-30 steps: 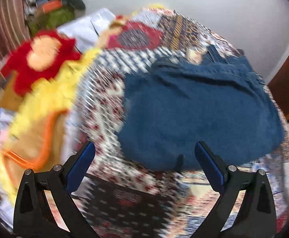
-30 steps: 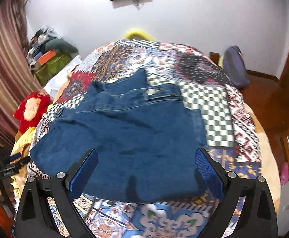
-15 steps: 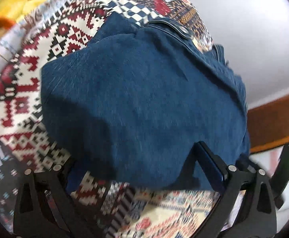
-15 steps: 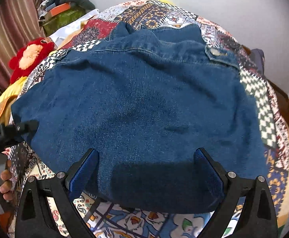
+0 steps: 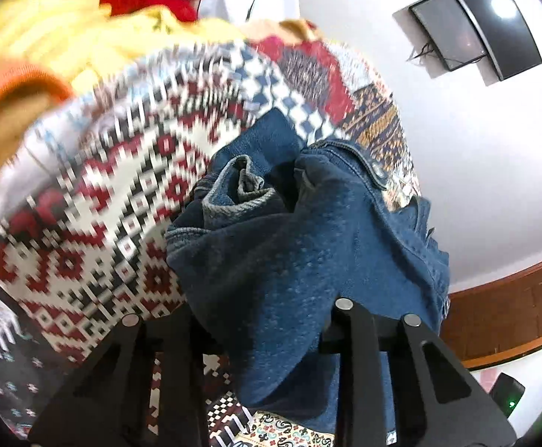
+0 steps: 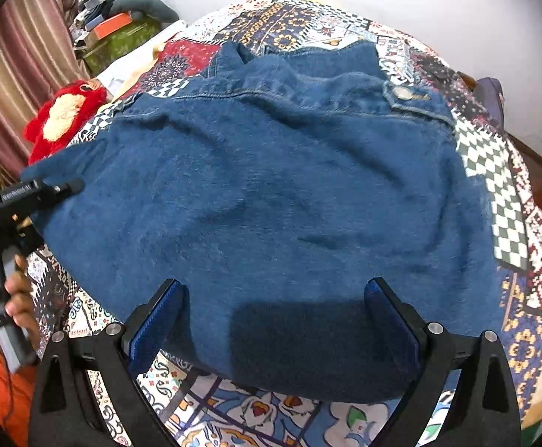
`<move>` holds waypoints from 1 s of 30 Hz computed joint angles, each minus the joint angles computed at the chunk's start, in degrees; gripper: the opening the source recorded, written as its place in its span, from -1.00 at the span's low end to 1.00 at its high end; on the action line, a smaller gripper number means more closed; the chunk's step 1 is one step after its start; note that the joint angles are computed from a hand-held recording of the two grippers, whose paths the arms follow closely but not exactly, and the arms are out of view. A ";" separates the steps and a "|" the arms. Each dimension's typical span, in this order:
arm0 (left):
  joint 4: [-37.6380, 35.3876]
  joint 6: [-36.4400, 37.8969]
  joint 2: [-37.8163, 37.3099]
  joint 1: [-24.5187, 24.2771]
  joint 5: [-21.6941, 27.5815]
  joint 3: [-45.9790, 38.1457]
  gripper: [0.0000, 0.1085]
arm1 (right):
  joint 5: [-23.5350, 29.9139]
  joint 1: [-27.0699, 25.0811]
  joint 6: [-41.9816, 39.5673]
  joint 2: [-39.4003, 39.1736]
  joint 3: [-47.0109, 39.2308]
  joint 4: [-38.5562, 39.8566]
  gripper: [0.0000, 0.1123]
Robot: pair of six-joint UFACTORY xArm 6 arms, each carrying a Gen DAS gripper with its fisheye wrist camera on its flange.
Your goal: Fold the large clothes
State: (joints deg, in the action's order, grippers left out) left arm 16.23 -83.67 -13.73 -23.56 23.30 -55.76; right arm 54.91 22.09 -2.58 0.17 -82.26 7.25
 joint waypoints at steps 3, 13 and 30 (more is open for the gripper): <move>8.37 -2.00 -0.84 -1.48 7.48 -4.28 -0.49 | 0.10 -0.14 0.38 -0.39 -1.13 -1.33 0.74; 29.27 4.19 -3.50 -11.04 27.31 -18.64 -0.51 | -1.39 4.19 1.86 3.60 -7.50 2.04 0.74; 35.77 22.16 17.56 -21.02 33.33 -47.07 -0.53 | 3.69 -1.60 -2.62 -1.67 -3.36 10.03 0.76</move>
State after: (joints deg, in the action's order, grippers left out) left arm 52.00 -61.51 3.83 -44.57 56.63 -102.84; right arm 58.60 20.50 -5.20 -1.51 -85.62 17.28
